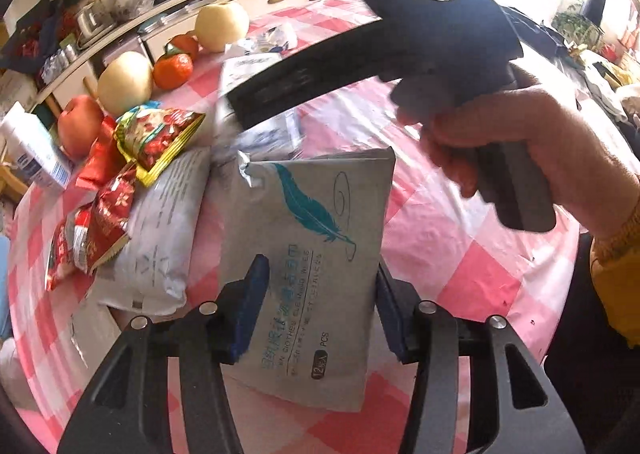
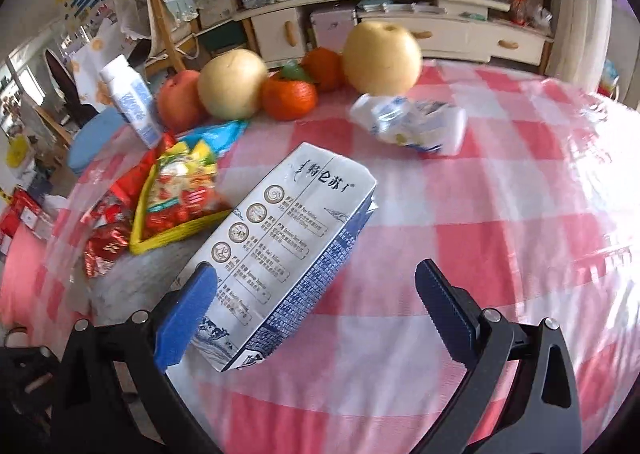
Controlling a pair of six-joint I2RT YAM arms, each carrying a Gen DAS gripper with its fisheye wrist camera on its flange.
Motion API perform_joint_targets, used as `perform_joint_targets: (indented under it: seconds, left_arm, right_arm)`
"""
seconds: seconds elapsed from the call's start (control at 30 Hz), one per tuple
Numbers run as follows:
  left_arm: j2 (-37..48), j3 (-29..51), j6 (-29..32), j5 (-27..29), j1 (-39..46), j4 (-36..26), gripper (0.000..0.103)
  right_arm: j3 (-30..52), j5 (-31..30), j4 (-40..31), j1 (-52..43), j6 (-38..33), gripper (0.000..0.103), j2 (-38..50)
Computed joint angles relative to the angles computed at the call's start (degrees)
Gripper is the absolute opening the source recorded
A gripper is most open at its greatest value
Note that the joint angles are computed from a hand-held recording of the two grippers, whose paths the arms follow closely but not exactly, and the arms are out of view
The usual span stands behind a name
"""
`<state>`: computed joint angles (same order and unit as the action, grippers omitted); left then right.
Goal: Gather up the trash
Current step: 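Grasp the grey wipes packet with the left tool while the right tool grasps the large milk box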
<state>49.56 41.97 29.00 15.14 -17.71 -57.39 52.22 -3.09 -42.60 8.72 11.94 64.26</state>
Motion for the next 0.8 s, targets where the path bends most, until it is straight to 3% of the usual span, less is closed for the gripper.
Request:
perform_joint_targets:
  seconds: [0.13,0.23,0.4,0.43,0.47,0.53,0.8]
  left_arm:
    - [1.4,1.2,0.4,1.7,4.3,-0.6,0.053]
    - [0.1,1.3,-2.3,1.3,4.1,-0.7,0.053]
    - [1.8,0.8,-0.8,0.9,7.3,-0.3,0.054]
    - [2.2,0.7,-0.4,0.8,7.7,-0.1,0.058]
    - [2.9,0.7,-0.1,0.6,8.0,-0.4,0.071]
    - [2.9,0.3,-0.1,-0.4,7.9,-0.4,0.08]
    - [2.2,-2.8,-2.2,-5.1,3.1,3.8,0.084]
  right_arm:
    - [0.1,1.3,-1.5,-1.9,-0.2,0.099,-1.1]
    - [-0.5,-1.4,-0.9,-2.4,-0.1,0.099,-2.1]
    - [-0.3,0.1,0.5,2.6,2.8,0.099,-1.9]
    - [-0.2,0.6,0.7,3.4,3.6,0.099,-1.4]
    - [-0.1,1.7,0.9,4.4,4.6,0.099,-0.9]
    - [0.0,4.2,1.1,6.0,6.2,0.099,0.4]
    - [0.2,7.2,0.9,7.6,5.9,0.097,3.6]
